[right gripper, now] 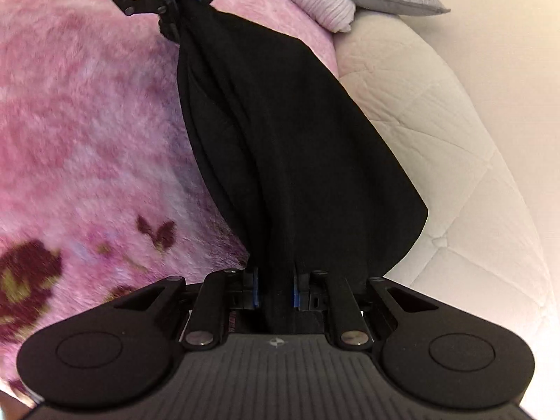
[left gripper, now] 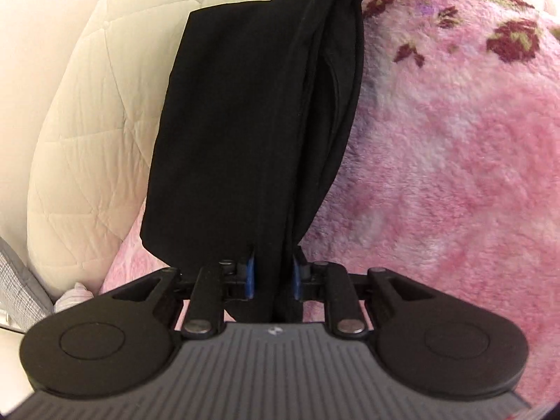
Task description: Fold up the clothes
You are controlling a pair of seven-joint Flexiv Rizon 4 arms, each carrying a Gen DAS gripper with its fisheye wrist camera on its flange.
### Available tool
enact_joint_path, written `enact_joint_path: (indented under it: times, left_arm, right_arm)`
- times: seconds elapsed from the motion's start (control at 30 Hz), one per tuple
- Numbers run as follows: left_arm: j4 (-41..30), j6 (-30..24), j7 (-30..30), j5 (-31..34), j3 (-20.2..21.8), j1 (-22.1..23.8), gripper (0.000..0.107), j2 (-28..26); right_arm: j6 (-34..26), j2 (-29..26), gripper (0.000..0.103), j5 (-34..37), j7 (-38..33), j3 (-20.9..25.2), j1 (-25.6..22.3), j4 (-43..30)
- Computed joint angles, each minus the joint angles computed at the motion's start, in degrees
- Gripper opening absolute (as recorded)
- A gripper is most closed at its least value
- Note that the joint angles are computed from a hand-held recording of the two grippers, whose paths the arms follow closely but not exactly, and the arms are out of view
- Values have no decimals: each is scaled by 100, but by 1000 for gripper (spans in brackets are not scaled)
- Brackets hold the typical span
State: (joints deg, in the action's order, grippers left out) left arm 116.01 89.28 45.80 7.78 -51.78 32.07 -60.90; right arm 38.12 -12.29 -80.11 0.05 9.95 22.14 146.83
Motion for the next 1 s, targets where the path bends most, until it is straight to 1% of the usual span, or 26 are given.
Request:
enact_joint_path:
  times: [0.17, 0.27, 0.3, 0.33, 0.37, 0.4, 0.43, 0.47, 0.5, 0.53, 0.6, 0.67, 0.7, 0.73, 0.8, 0.83, 0.87, 0.9, 0.93, 1.0]
  left_arm:
    - [173, 73, -73, 42, -36, 180, 12, 56]
    - [63, -48, -17, 65, 77, 86, 14, 124]
    - [56, -41, 30, 82, 130, 48, 15, 147]
    - [59, -33, 44, 75, 175, 14, 15, 190]
    - [70, -39, 13, 35, 202, -9, 18, 250]
    - [81, -66, -43, -20, 234, -38, 20, 337]
    - [93, -150, -149, -115, 277, -74, 20, 486]
    - [104, -299, -250, -231, 301, -87, 23, 656]
    - [115, -482, -309, -353, 293, -66, 28, 815]
    - [124, -683, -355, -500, 269, -35, 29, 976]
    - [127, -1118, -400, -850, 108, 104, 29, 1243]
    - [28, -1398, -409, -1206, -117, 210, 29, 1340]
    - [-11, -1421, -443, -1368, -200, 201, 29, 1365]
    - [8, -1323, -522, -1518, -267, 137, 30, 1389]
    - [-102, -1101, -731, -1773, -239, -171, 32, 1420]
    - [-167, -957, -849, -1857, -203, -338, 32, 1387]
    - [-252, -844, -968, -1906, -163, -493, 32, 1352]
    - [-354, -766, -1061, -1914, -110, -639, 32, 1311]
    - [-449, -688, -1141, -1899, -48, -786, 32, 1262]
    - [-655, -600, -1286, -1849, 82, -1048, 32, 1179]
  right_arm:
    - [-25, 302, 13, 232, 139, 162, 99, 106]
    - [74, 322, 14, 234, 52, 185, 123, 223]
    - [138, 251, 15, 177, 4, 131, 92, 216]
    - [190, 195, 18, 145, -42, 93, 65, 206]
    - [200, 206, 22, 207, -81, 103, 65, 196]
    - [210, 230, 24, 288, -116, 120, 70, 192]
    - [227, 307, 26, 438, -130, 171, 91, 211]
    - [255, 378, 27, 574, -149, 207, 106, 221]
    - [321, 440, 27, 670, -166, 211, 99, 213]
    - [350, 568, 27, 859, -129, 290, 142, 238]
    - [360, 857, 27, 1144, -29, 405, 220, 291]
    - [348, 1169, 25, 1085, 163, 383, 172, 358]
    - [334, 1305, 25, 1030, 251, 364, 125, 380]
    - [308, 1384, 24, 861, 318, 267, 9, 380]
    - [322, 1538, 20, 506, 397, 36, -332, 409]
    - [341, 1566, 16, 276, 398, -91, -530, 414]
    - [423, 1536, 7, -88, 423, -265, -768, 398]
    - [545, 1482, 4, -472, 454, -424, -1007, 365]
    - [648, 1365, 1, -862, 466, -567, -1232, 292]
    - [811, 1108, 1, -1479, 530, -762, -1617, 118]
